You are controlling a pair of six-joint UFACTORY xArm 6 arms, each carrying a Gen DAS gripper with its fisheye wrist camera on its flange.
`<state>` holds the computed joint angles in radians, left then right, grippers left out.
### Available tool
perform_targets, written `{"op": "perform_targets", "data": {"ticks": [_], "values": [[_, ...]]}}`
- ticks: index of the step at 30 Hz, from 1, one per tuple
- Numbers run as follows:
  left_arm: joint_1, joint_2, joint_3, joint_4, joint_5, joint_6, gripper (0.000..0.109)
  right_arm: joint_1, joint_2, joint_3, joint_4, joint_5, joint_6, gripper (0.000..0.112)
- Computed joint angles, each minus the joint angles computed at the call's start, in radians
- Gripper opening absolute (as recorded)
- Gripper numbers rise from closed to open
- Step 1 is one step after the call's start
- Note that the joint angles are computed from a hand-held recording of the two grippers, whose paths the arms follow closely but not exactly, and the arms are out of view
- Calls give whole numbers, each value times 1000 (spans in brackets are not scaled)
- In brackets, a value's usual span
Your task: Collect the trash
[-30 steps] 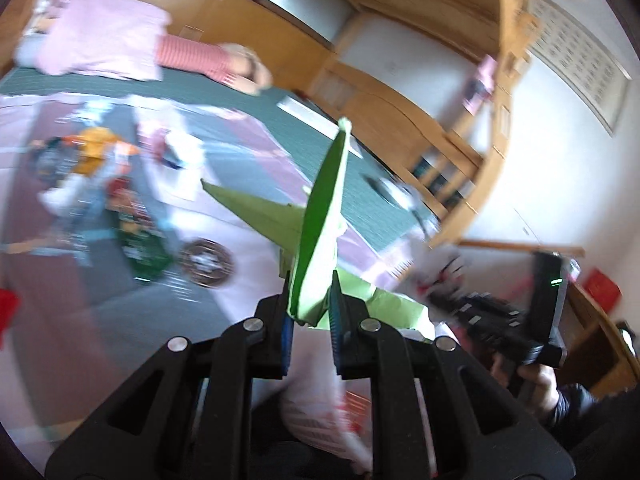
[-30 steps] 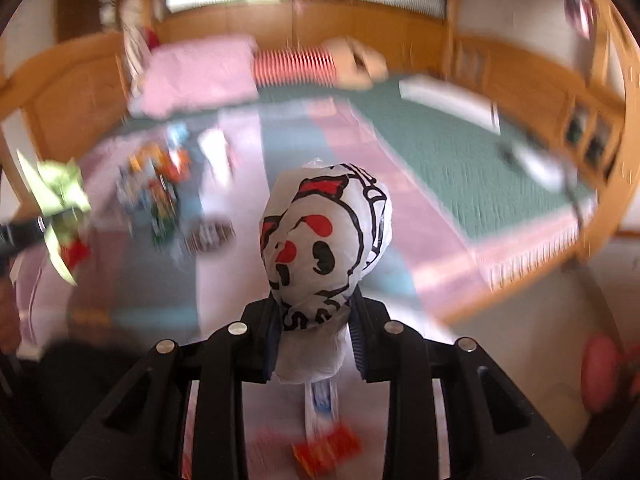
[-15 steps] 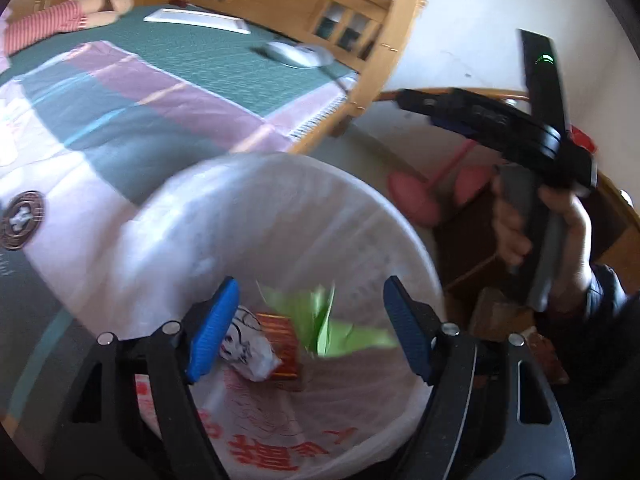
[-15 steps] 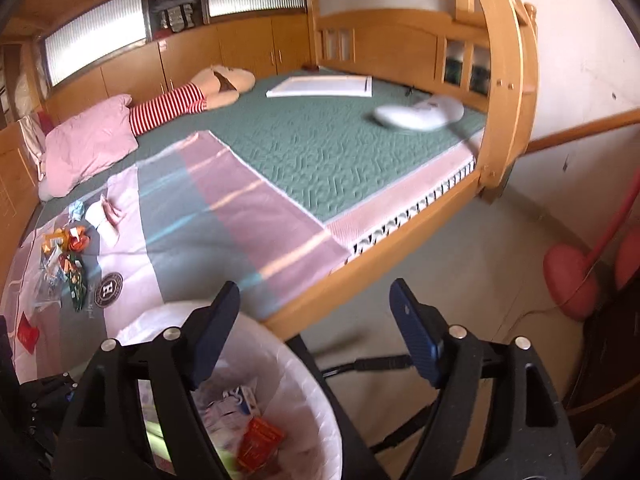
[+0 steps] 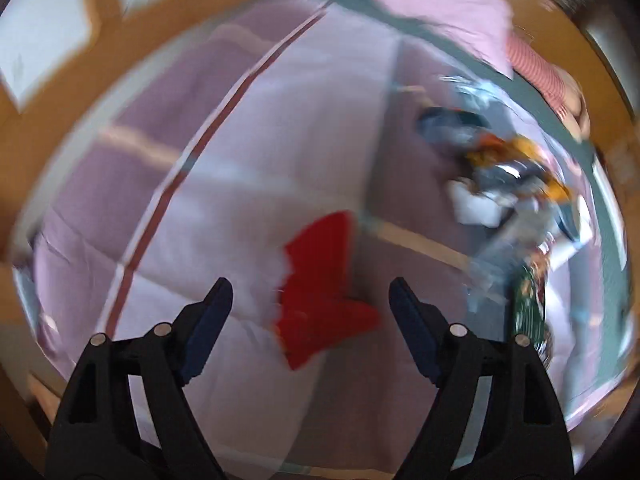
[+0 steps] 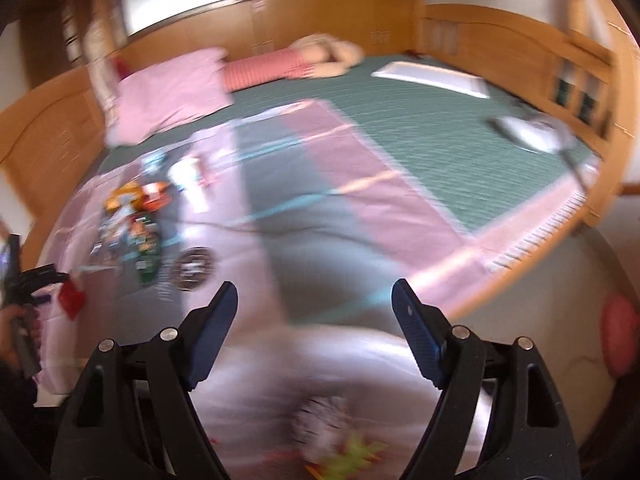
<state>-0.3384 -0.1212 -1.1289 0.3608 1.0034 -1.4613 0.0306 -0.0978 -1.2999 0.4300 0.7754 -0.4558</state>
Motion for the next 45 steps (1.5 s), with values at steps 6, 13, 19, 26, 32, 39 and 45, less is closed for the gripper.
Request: {"op": "perform_targets", "data": {"ticks": [6, 13, 19, 26, 32, 39, 45], "values": [[46, 22, 62, -131, -106, 159, 81, 261, 238, -215, -39, 21, 19, 78], [25, -1, 101, -171, -157, 151, 81, 437, 608, -569, -349, 114, 232, 78], [12, -29, 104, -145, -127, 139, 81, 441, 674, -616, -353, 159, 339, 46], [45, -177, 246, -140, -234, -5, 81, 379, 458, -410, 37, 292, 301, 31], [59, -180, 278, -183, -273, 7, 81, 391, 213, -158, 47, 81, 262, 31], [21, -33, 147, -103, -199, 71, 67, 461, 62, 21, -66, -179, 197, 31], [11, -39, 166, -139, -280, 132, 27, 469, 46, 47, -93, -250, 192, 31]]}}
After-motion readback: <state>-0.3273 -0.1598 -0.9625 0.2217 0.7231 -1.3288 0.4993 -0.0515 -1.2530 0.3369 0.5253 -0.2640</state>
